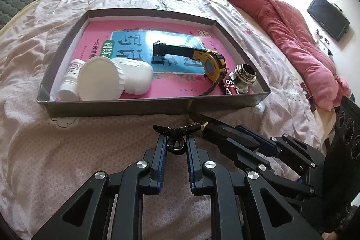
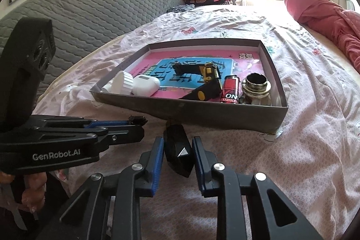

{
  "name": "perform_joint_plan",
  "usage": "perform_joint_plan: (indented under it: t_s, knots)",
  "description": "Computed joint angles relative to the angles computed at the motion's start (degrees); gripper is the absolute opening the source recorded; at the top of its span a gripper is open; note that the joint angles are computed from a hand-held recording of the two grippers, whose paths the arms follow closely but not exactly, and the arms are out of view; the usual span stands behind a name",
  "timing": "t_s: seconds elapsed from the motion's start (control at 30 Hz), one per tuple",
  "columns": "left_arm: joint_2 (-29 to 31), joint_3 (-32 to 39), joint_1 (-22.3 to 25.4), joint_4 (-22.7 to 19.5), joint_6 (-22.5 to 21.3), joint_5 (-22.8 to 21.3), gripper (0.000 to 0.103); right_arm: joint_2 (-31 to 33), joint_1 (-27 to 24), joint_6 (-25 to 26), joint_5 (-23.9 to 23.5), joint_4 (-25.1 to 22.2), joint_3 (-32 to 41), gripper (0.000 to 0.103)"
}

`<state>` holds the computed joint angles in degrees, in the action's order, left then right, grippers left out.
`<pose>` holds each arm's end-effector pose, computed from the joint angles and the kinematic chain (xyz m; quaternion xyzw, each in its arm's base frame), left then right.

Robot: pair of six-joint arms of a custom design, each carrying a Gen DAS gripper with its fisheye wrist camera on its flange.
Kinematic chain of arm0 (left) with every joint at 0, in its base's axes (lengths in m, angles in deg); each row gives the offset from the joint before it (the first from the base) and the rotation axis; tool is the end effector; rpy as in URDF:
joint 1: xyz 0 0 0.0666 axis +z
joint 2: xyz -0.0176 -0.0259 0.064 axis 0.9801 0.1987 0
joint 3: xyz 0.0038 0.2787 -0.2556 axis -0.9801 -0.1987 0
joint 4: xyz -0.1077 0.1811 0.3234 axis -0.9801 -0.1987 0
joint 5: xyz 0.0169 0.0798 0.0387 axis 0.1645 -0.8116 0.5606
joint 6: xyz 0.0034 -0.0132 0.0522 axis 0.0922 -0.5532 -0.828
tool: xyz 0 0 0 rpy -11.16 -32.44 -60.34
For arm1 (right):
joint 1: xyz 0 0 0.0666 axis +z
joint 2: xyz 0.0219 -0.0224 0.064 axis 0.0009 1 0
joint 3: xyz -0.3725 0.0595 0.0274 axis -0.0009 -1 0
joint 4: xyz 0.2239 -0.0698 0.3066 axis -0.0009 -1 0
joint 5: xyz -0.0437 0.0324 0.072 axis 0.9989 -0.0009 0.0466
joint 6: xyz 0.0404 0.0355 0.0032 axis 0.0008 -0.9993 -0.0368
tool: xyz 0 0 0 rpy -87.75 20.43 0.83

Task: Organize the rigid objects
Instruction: 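Carry the clip over the box with the left tool while the right tool carries the lipstick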

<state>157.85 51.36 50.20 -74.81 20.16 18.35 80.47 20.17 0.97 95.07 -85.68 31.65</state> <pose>0.5252 -0.2957 0.4780 0.2343 0.9201 -0.2175 0.2264 0.4212 0.1491 0.4629 0.0417 0.9106 0.0935 0.4005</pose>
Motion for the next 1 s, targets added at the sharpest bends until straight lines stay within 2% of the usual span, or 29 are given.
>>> perform_joint_plan:
  t_s: [0.4,0.7,1.0]
  knots:
    - [-1.1,0.6,0.7,0.6,0.6,0.1,0.017,-3.4,-0.3,-1.6,-1.1,3.2,-1.6,0.026]
    - [-1.6,2.7,0.4,1.0,0.7,-0.5,0.017,-7.3,-0.6,-4.0,2.6,7.1,-3.4,0.026]
    - [-2.1,5.3,-0.3,1.1,-0.3,-2.1,0.017,-8.9,-0.8,-5.5,5.7,9.0,-3.0,0.026]
